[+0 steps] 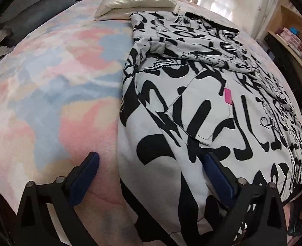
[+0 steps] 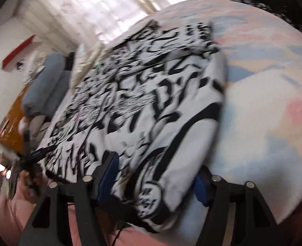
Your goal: Fold large clothes
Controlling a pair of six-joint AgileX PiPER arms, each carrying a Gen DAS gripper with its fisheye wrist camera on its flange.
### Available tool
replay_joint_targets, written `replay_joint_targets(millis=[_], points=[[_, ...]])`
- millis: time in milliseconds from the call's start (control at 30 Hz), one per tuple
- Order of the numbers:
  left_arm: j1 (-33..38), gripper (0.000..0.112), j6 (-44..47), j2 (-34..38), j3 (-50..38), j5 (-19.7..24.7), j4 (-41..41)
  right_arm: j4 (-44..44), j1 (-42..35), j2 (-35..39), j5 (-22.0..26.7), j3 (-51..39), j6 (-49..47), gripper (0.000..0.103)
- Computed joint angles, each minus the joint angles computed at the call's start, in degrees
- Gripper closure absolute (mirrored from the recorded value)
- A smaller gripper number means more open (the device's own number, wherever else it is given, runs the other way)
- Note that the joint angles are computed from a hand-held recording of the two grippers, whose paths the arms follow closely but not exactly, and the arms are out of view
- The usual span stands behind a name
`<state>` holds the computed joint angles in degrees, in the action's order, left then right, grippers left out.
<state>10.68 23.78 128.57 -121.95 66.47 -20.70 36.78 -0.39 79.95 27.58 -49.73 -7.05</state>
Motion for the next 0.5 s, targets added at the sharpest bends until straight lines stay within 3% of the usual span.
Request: replay_joint_targets(millis=[33, 67, 200, 267, 333, 367, 400, 500], points=[[0.09, 0.018, 0.88, -0.45, 0.83, -0.54, -0.65, 1.01, 0.03, 0.39, -0.46, 0.08, -0.95, 0.045], [0.17, 0.022, 1.47, -0.72, 1.27, -0.74, -1.18, 2.91, -0.27, 0.78, -0.87, 0.14, -2.59, 0.054], [0.44, 0.047, 3.85, -2.13, 3.74, -1.5, -5.59, 12.79, -2.62, 2.14, -0.77, 0.33, -11.19, 0.081], [-0.26, 0.052, 3.95, -3.28, 6.35, -3.99, -5.97, 12.96, -2.37, 2.79, -1.42, -0.04, -10.97, 0.085], [-0.53, 0.067, 3.94, -4.29, 8.76, -6.41, -6.98, 11.93, -1.96, 3.27, -1.86, -0.61, -8.75, 0.087], [-0.57, 0.086, 3.5, -4.6, 9.46, -7.29, -7.59, 10.41, -1.62, 3.19, -2.08, -0.98, -6.76, 0.087], [-0.42, 0.096, 2.4, -4.48, 9.21, -7.19, -8.41, 8.0, -1.1, 2.93, -2.39, -1.48, -3.85, 0.088], [-0.14, 0.103, -2.73, -4.04, 7.58, -6.24, -9.13, 4.04, -0.36, 1.08, -3.44, -1.79, 1.28, 0.089]])
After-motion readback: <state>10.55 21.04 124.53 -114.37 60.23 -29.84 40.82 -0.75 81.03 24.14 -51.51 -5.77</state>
